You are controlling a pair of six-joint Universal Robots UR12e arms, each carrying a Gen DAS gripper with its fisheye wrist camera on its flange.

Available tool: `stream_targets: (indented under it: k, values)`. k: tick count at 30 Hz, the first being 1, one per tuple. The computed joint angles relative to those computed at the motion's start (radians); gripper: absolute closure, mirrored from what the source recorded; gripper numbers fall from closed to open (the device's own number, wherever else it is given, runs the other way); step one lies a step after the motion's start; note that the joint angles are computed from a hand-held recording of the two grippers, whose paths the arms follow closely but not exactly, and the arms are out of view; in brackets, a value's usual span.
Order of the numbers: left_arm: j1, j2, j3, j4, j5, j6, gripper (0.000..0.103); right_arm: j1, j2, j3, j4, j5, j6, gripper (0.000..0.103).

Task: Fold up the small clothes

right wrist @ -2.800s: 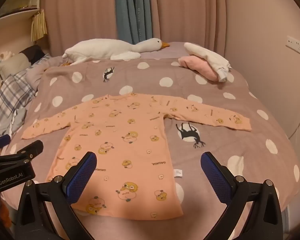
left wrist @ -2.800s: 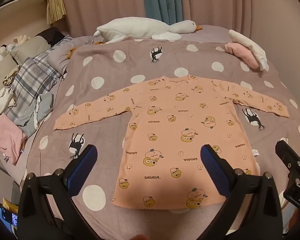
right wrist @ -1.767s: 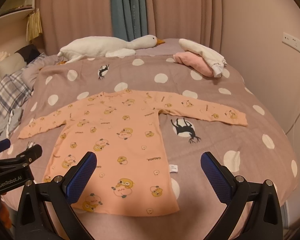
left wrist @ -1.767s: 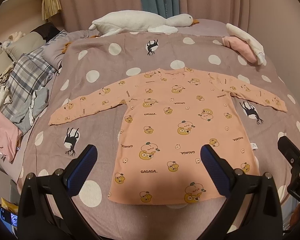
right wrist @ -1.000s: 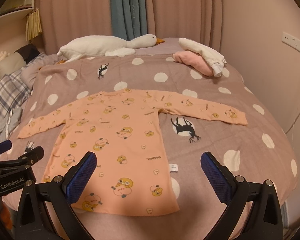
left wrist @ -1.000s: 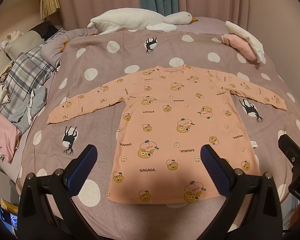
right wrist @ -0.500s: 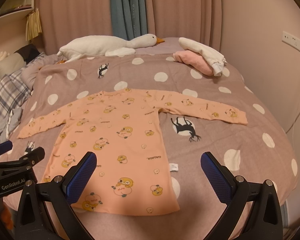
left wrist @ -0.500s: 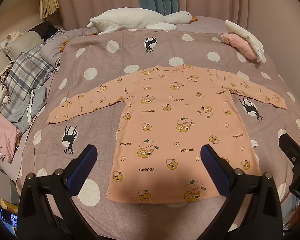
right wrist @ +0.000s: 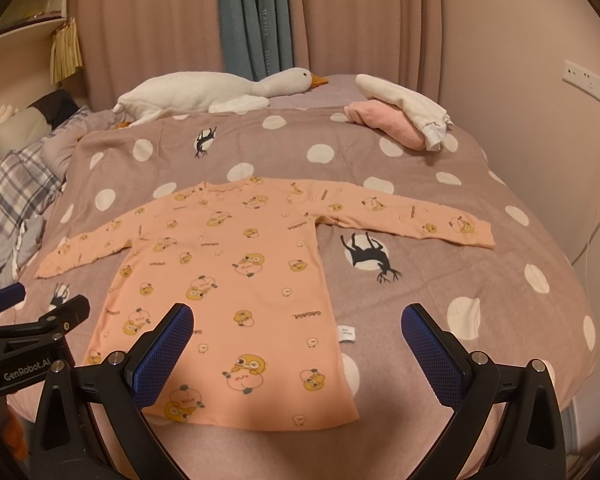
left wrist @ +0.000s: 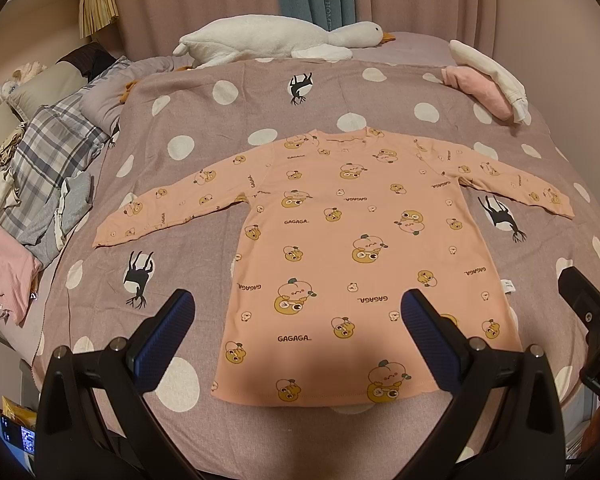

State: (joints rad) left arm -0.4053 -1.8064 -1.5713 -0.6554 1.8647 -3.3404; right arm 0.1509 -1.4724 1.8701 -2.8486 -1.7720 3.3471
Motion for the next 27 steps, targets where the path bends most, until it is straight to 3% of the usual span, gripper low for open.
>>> stream_targets:
  k: [14, 15, 18, 21, 23, 27]
  values:
    - [0.004, 0.001, -0.012, 0.018, -0.026, -0.001, 0.0, -0.006, -0.001, 0.006, -0.001, 0.011, 0.003, 0.0]
    - [0.008, 0.0, -0.015, 0.024, -0.044, -0.004, 0.0, -0.015, -0.004, 0.012, -0.005, 0.043, 0.004, 0.0]
    - [0.031, -0.009, -0.012, 0.015, -0.146, -0.03, 0.0, -0.079, -0.012, 0.042, -0.017, 0.25, 0.037, 0.0]
    - [0.067, -0.023, -0.008, 0.004, -0.315, -0.058, 0.0, -0.16, -0.008, 0.078, -0.051, 0.472, 0.134, 0.0]
    - [0.092, -0.041, -0.001, -0.014, -0.436, -0.088, 0.0, -0.209, 0.001, 0.104, -0.099, 0.564, 0.223, 0.0]
    - [0.107, -0.088, 0.038, -0.042, -0.516, -0.153, 0.0, -0.285, 0.023, 0.138, -0.184, 0.651, 0.351, 0.0]
